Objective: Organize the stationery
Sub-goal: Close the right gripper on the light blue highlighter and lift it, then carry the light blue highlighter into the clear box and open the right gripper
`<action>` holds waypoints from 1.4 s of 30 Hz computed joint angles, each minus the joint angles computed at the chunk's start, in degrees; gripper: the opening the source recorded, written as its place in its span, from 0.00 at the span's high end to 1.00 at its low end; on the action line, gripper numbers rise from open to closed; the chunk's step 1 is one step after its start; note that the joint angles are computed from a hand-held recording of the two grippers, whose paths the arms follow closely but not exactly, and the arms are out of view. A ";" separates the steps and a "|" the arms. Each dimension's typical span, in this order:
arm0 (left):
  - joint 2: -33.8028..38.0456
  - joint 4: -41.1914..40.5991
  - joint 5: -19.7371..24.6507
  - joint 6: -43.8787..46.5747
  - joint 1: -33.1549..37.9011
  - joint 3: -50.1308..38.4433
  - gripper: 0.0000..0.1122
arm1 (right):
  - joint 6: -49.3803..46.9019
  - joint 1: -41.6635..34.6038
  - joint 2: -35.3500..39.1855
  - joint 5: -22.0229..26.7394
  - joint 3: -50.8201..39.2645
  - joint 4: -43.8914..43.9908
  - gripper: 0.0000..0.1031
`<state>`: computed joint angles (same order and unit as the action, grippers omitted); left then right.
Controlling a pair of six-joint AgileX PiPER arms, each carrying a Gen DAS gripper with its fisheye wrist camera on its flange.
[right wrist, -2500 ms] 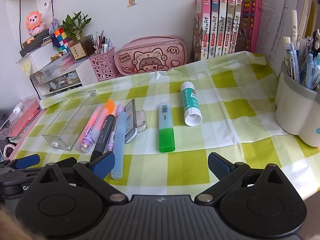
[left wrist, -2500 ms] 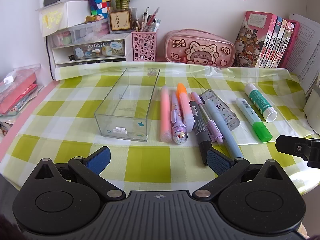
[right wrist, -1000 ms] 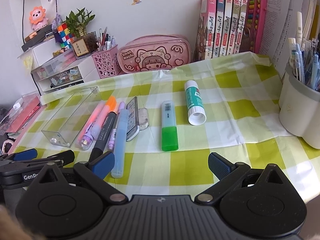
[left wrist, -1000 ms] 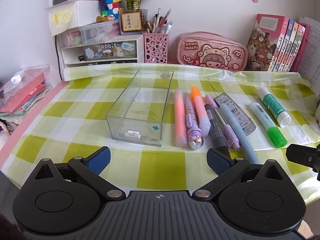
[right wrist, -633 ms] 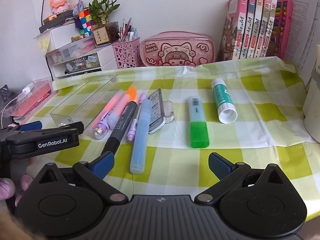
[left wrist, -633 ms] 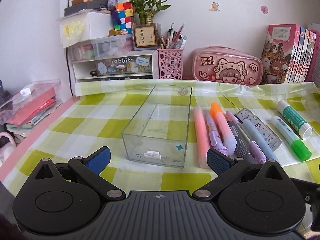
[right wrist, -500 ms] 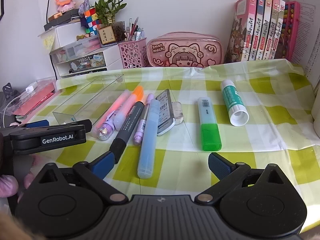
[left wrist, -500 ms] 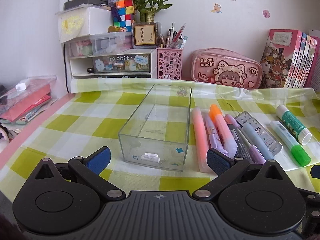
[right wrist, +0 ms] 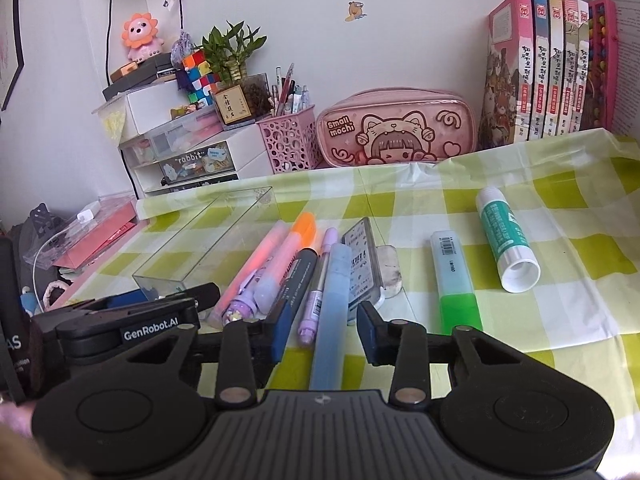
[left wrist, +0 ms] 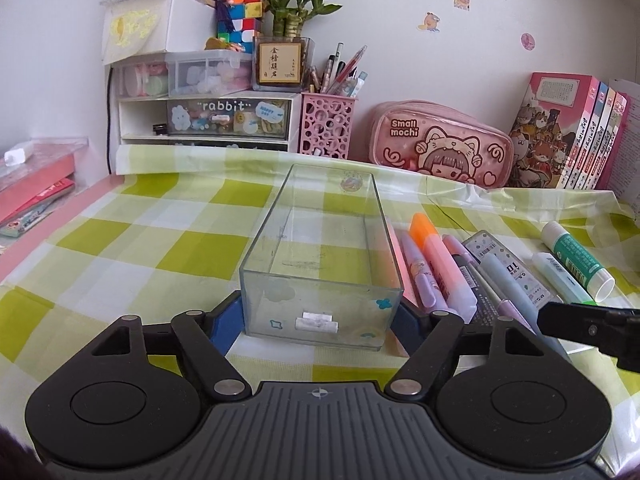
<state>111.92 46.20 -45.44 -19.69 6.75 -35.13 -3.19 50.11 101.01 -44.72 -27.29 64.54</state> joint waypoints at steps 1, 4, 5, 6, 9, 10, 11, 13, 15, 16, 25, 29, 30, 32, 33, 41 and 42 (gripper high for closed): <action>0.41 -0.35 -0.90 1.07 0.15 0.22 0.34 | 0.16 -0.91 0.41 0.39 -0.43 -0.69 0.73; 0.94 -0.72 -2.17 2.33 0.38 0.51 0.34 | -1.65 -3.14 1.65 1.63 -2.14 -0.12 0.82; 1.03 -0.30 -2.35 2.07 0.58 0.43 0.34 | -1.52 -4.07 1.78 2.28 -2.49 -0.83 0.85; 1.14 0.23 -2.55 1.77 0.83 0.34 0.34 | -1.45 -4.70 1.83 2.90 -2.81 -1.24 0.85; 1.99 1.87 -4.41 2.31 2.13 0.45 0.34 | -7.18 -5.28 1.93 5.56 -5.42 2.56 0.85; 2.27 2.62 -4.98 2.22 2.67 0.43 0.34 | -11.02 -4.93 2.06 6.22 -6.68 5.74 0.85; 2.29 3.52 -5.18 1.77 3.20 0.41 0.34 | -14.79 -4.48 2.18 6.53 -7.93 9.23 0.85; 1.99 4.68 -5.22 1.41 3.94 0.60 0.34 | -22.14 -3.57 2.28 7.04 -10.41 17.13 0.85; 2.03 4.71 -6.08 2.91 4.78 1.42 0.34 | -26.87 -3.05 1.58 7.55 -11.49 22.81 0.85; 1.90 4.39 -6.40 4.01 5.08 2.05 0.35 | -29.93 -3.09 1.14 8.26 -12.03 25.99 0.85; 3.33 1.65 -12.28 13.07 6.88 6.09 0.35 | -36.38 -5.20 -1.12 11.91 -13.18 33.99 0.86; 5.15 2.32 -14.54 13.58 7.46 5.54 0.35 | -30.70 -7.34 -7.16 15.41 -10.51 30.23 0.86; 5.32 2.41 -14.65 13.31 7.41 5.32 0.35 | -26.40 -8.95 -8.42 17.86 -10.03 26.61 0.86; 5.70 2.99 -14.80 12.27 7.50 4.67 0.35 | -14.94 -12.33 -9.55 22.92 -9.66 16.10 0.86; 6.07 3.12 -15.08 12.06 7.52 4.38 0.35 | -9.21 -13.73 -9.54 25.05 -9.96 10.61 0.86; 7.28 1.91 -16.70 14.17 7.14 4.43 0.35 | 36.53 -20.19 -2.24 33.72 -20.23 -30.88 0.86; 7.36 2.34 -16.74 13.91 7.35 4.27 0.35 | 39.87 -20.91 -0.56 35.07 -22.27 -34.20 0.86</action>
